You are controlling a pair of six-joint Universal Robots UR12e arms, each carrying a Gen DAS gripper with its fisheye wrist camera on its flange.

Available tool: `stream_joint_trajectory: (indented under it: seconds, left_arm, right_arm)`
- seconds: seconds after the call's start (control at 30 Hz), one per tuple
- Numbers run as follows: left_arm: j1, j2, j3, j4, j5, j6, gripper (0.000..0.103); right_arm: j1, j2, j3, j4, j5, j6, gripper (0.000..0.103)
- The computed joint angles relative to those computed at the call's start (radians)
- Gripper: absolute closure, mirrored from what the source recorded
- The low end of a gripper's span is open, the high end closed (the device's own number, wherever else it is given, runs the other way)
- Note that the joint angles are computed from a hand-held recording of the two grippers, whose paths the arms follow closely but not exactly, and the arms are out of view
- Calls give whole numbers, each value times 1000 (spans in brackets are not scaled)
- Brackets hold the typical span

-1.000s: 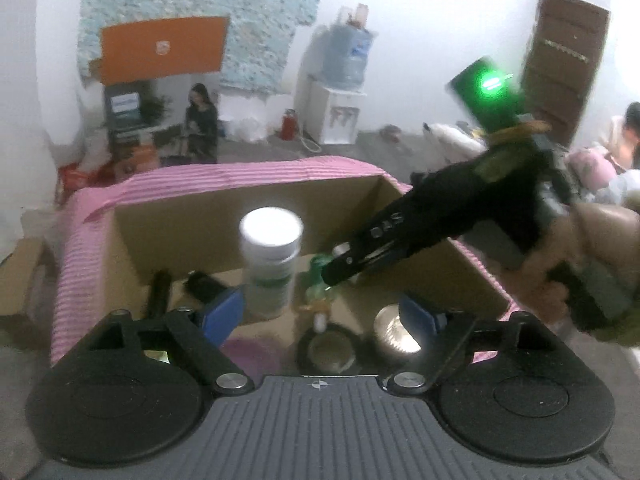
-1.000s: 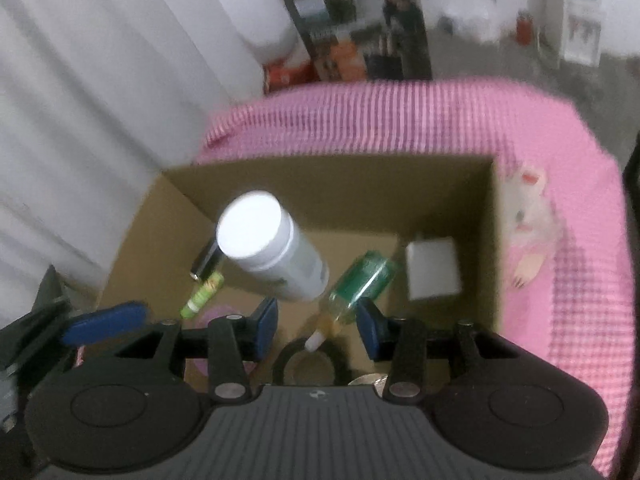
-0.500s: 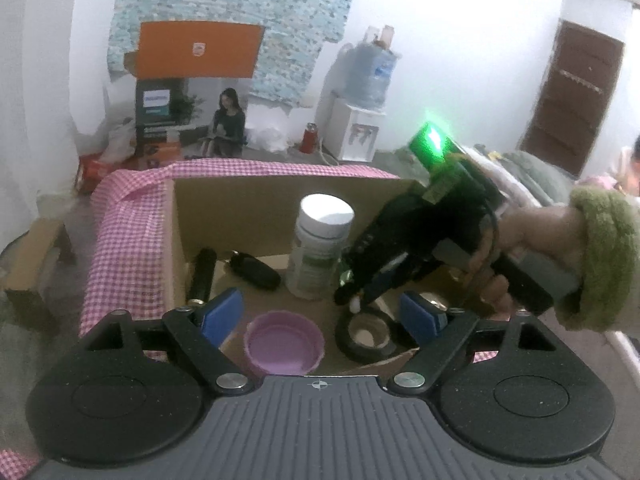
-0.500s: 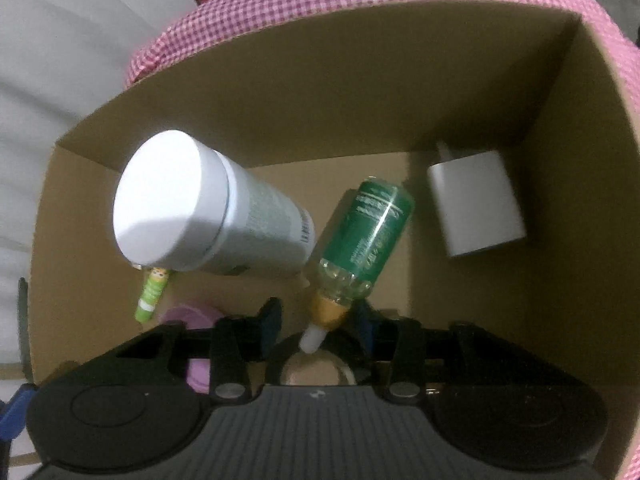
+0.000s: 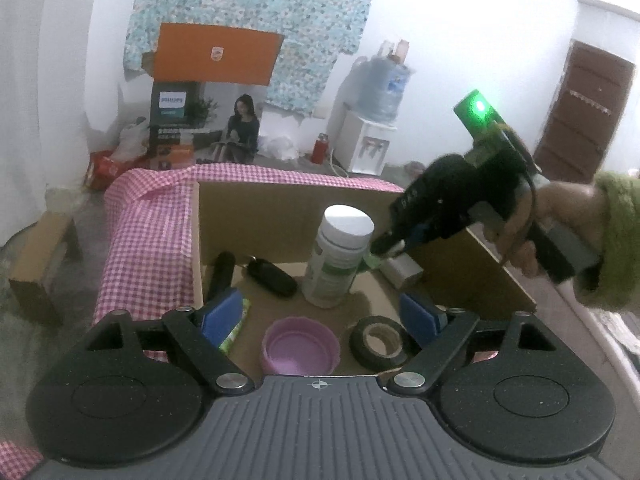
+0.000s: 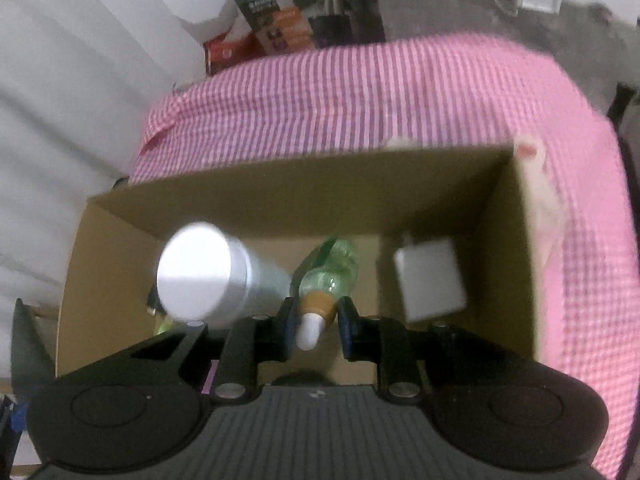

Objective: Organize rigid objects

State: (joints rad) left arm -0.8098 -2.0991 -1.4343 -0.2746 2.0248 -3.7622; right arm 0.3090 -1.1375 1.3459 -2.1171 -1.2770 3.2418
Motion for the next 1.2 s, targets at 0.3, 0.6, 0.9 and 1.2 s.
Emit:
stream_joint_trajectory:
  seconds: [0.3,0.6,0.9,1.2]
  left_arm:
    - [2,-1,3,-24,-2,-26,17]
    - [-1,-1,8,-32,1,-27,17]
    - [0,-2,8,-26,0,-24,16]
    - [2,-2,6,-28,4,-32,16]
  right_arm:
    - [11,53,-82,14,-58,-10,80]
    - [16,58,-87,25,-71,-68,78]
    - [49,24,-51,155,-203,-343,52]
    - [69,46,-56,215,-268,-473,59]
